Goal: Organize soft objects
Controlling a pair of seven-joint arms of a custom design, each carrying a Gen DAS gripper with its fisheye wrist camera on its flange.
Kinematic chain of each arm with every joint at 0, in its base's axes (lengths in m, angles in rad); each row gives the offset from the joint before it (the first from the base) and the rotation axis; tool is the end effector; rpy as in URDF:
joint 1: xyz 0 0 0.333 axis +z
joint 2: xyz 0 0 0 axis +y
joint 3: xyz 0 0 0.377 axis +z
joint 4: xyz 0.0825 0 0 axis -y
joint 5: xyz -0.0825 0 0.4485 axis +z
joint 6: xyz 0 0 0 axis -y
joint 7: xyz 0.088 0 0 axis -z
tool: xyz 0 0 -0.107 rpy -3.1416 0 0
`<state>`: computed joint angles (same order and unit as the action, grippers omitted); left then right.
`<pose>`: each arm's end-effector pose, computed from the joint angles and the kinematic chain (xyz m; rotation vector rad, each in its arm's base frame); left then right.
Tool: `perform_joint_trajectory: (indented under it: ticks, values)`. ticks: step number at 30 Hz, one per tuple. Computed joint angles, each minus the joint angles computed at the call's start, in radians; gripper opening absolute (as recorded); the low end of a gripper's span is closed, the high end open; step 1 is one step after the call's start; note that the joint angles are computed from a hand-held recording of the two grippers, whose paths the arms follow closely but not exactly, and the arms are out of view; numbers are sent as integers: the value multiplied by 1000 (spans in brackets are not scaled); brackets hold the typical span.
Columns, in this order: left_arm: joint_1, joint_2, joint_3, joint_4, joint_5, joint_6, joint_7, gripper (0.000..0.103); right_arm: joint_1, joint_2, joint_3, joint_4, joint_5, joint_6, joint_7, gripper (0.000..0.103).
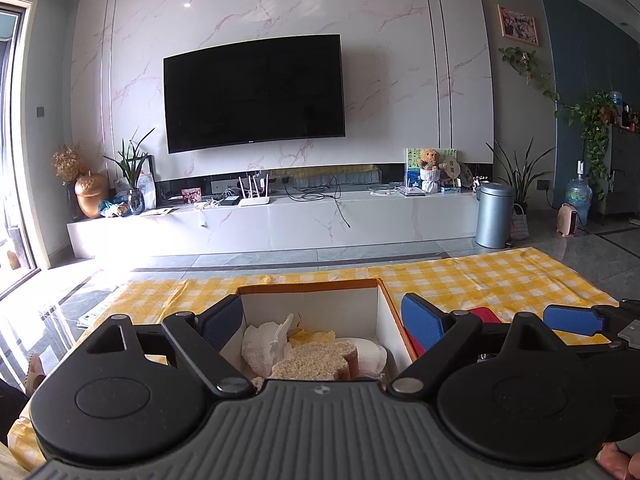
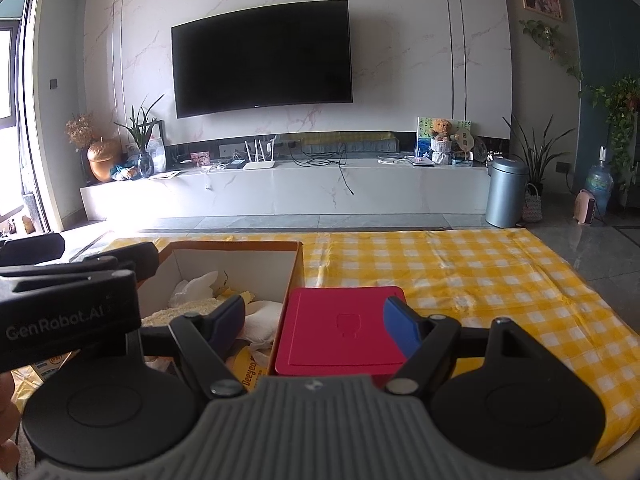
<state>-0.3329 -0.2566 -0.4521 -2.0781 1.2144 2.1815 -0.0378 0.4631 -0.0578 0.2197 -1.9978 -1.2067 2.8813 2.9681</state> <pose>0.4117 -0.3980 0.6295 -1.5651 1.2644 -0.8193 0.4559 0.4441 0.6013 -1.7035 1.2074 -0.6848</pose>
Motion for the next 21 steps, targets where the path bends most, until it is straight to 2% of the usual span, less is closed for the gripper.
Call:
perform_joint_trajectory:
  ticks: [21]
  values:
    - [9, -8, 8, -26, -41, 20, -10, 103, 33, 37, -11, 19, 40, -33, -57, 76]
